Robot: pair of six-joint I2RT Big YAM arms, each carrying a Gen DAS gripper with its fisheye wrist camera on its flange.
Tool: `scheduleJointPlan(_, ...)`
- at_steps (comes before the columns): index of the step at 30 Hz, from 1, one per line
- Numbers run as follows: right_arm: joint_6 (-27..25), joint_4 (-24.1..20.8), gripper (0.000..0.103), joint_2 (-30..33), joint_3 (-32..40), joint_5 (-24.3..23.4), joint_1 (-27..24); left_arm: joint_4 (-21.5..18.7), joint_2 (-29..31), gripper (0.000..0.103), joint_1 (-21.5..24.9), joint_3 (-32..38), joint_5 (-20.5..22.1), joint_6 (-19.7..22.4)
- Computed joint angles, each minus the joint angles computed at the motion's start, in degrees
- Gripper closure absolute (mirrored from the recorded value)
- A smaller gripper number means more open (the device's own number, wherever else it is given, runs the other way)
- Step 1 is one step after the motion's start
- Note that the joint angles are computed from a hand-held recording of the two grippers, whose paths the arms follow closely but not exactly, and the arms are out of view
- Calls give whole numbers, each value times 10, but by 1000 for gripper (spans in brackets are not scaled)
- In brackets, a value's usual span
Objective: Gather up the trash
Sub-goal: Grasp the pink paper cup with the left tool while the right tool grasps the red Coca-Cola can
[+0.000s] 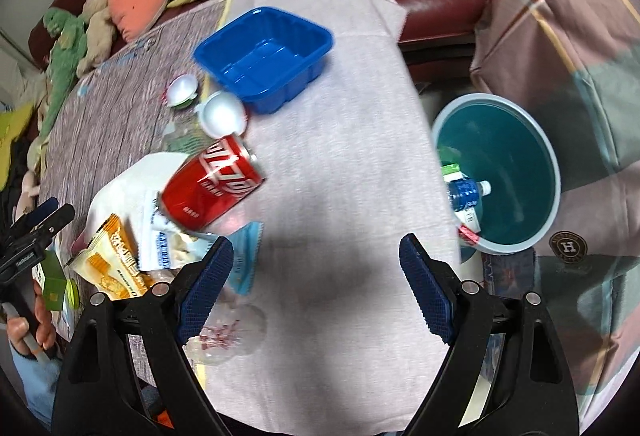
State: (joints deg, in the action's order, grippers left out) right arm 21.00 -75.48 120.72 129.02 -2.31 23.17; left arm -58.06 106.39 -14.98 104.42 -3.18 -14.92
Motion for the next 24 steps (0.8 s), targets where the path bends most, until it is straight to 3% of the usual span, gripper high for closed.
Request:
scheduleJointPlan(6, 5, -26, 22, 26, 48, 6, 16, 0, -2, 10, 15, -28, 28, 27)
scheduleJointPlan(19, 11, -53, 22, 51, 80, 10, 34, 30, -20, 10, -3, -77, 65, 88)
scheduleJointPlan(24, 15, -59, 22, 63, 101, 10, 37, 0, 17, 10, -13, -51, 57, 103)
